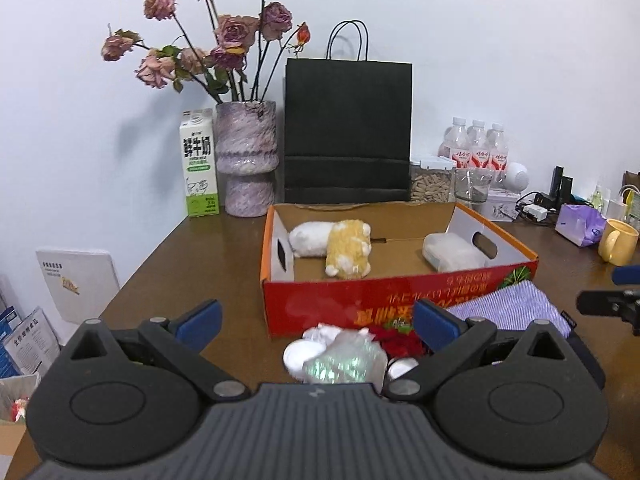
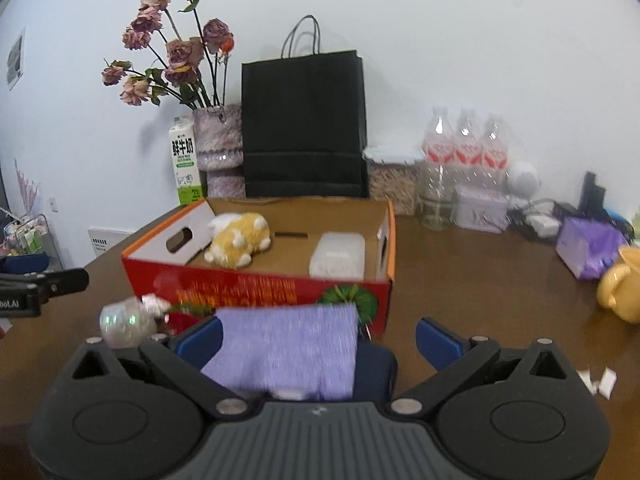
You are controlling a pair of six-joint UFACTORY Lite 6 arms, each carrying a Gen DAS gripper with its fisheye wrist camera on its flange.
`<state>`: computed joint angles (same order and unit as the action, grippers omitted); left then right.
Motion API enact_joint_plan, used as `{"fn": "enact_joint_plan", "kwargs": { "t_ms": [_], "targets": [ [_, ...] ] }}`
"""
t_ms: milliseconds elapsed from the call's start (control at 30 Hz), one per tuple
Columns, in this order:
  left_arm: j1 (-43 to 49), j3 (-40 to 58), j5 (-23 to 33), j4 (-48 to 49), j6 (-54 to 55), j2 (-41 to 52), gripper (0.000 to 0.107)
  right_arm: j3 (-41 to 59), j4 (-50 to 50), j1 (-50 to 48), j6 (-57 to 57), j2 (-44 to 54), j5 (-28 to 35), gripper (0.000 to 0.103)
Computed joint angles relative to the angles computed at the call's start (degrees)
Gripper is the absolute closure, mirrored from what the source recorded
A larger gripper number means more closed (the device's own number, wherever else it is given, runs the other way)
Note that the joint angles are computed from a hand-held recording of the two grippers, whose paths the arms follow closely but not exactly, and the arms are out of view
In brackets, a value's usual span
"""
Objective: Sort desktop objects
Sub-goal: 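Grasp the iridescent plastic bag with the left gripper while the right gripper grasps the navy pouch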
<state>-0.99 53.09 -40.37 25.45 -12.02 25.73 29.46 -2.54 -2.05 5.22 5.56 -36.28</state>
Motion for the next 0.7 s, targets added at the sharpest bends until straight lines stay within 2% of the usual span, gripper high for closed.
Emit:
{"fn": "enact_joint_plan", "kwargs": {
  "t_ms": [267, 433, 700],
  "targets": [
    [1.88, -5.74, -2.62, 0.52, 0.21, -0.25, 0.004, -8.97, 4.59, 0.18, -3.51, 0.15, -5.75, 0.000],
    [0.90, -6.22, -3.53, -3.40, 6.26, 1.12, 0.004, -6.56, 4.13, -0.02, -2.39, 4.63, -7.39, 0.000],
    [-1.14, -0.43, -0.92, -2.91, 5.22, 5.88, 0.004, -4.40, 8.32, 2.85, -4.00, 8.63, -9.28, 0.000]
  ]
}}
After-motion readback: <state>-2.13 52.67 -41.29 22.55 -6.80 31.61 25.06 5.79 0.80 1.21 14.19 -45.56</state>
